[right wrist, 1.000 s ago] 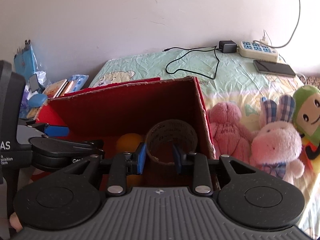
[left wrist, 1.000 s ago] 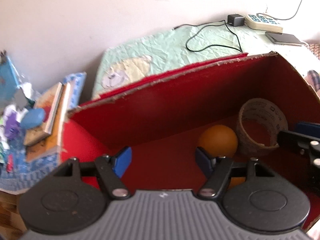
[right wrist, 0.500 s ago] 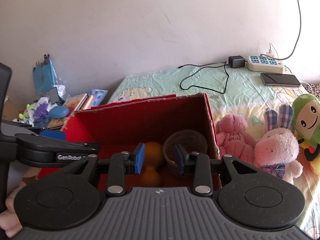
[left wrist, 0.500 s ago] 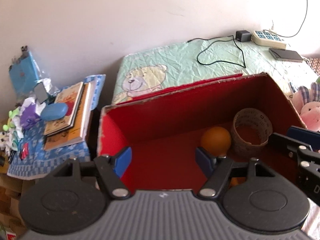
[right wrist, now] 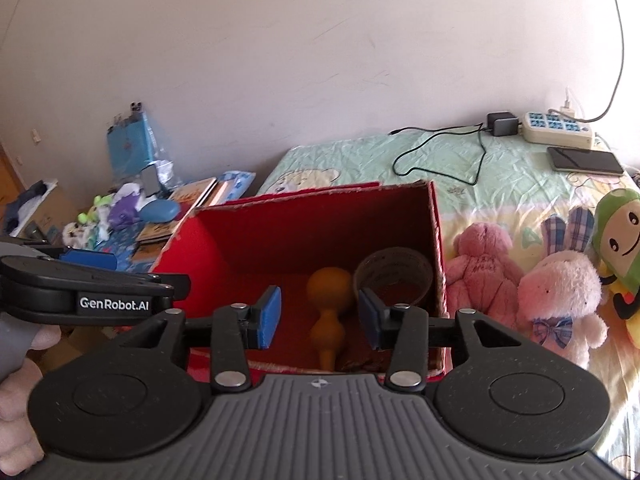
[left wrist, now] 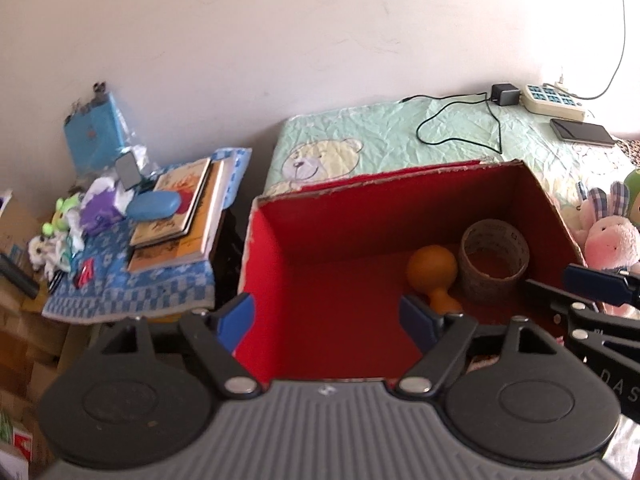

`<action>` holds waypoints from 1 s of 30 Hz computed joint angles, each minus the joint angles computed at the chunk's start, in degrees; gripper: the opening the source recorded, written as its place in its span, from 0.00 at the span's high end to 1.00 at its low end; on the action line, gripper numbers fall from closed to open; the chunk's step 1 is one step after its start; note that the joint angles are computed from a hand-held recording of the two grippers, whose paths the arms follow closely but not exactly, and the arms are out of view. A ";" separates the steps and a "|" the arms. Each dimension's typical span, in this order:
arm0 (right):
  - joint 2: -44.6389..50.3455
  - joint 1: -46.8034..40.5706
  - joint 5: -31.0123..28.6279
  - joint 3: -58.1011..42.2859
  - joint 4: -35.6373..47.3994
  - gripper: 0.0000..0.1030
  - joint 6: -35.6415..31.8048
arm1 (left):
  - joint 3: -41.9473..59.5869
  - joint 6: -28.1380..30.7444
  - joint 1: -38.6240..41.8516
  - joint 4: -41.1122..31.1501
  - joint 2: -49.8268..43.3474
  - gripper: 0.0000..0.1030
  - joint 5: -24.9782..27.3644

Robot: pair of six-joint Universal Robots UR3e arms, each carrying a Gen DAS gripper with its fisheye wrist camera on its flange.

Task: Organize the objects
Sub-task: 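Raise the right gripper up out of the red box, then move the right gripper down toward the small red gift box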

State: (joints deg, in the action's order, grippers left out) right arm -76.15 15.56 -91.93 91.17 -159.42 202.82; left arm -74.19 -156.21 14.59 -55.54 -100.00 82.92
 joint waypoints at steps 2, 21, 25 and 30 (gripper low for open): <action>-1.29 -0.19 1.25 1.57 -0.51 0.56 -0.52 | -0.88 -1.06 -0.07 -0.83 1.30 0.18 0.95; -11.41 -5.75 15.19 14.35 -0.42 0.52 -6.45 | -13.00 -6.91 -0.53 -3.87 12.20 0.16 4.03; -12.14 -7.32 17.39 16.73 0.69 0.52 -6.41 | -14.84 -7.11 0.27 -5.26 12.30 0.16 2.92; -12.27 -9.36 20.65 19.01 3.52 0.52 -5.00 | -16.97 -7.04 0.42 -6.85 11.47 0.20 2.30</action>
State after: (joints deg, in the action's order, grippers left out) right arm -88.42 6.20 -71.29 110.17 -155.91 197.83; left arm -91.16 -163.25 15.01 -62.40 -88.53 85.21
